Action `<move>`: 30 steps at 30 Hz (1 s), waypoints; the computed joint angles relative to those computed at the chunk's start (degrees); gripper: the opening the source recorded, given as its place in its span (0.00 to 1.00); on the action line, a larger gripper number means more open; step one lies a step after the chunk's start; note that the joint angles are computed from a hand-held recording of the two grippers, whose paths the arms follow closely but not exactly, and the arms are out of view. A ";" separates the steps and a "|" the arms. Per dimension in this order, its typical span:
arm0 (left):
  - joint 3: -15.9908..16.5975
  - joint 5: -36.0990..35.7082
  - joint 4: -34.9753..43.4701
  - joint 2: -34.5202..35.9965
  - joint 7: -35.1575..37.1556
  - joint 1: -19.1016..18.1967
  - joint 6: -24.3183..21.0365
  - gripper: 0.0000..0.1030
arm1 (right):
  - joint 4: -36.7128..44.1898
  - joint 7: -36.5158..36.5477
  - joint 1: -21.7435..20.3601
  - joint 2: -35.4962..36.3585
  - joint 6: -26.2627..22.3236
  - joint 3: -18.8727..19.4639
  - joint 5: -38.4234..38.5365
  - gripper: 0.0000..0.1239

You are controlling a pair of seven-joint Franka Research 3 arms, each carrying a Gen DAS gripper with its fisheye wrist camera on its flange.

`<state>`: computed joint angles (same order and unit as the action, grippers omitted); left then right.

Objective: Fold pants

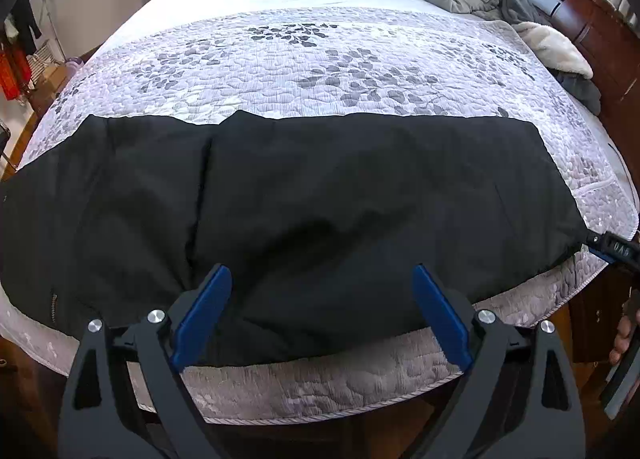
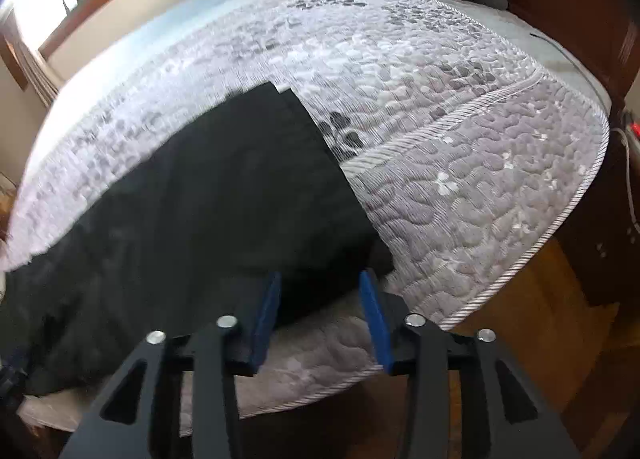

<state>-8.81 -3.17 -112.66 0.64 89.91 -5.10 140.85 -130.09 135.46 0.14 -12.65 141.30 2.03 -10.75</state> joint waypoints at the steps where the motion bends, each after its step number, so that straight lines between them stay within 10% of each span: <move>1: 0.03 -0.03 -0.05 -0.01 0.02 0.05 0.06 0.90 | -0.04 -0.78 0.33 0.29 0.77 -0.70 2.25 0.37; 10: 0.02 -0.40 0.60 0.50 0.50 0.28 -1.28 0.90 | 1.00 -3.41 0.83 4.67 5.14 -2.92 14.03 0.41; 17: -0.12 0.38 1.09 1.19 -0.21 0.24 -1.46 0.91 | 2.00 -6.12 1.04 4.61 6.06 -3.01 13.84 0.10; 30: -0.53 0.55 0.98 1.65 0.82 0.09 -1.36 0.91 | 1.32 -1.56 0.31 3.31 1.25 -1.56 6.05 0.23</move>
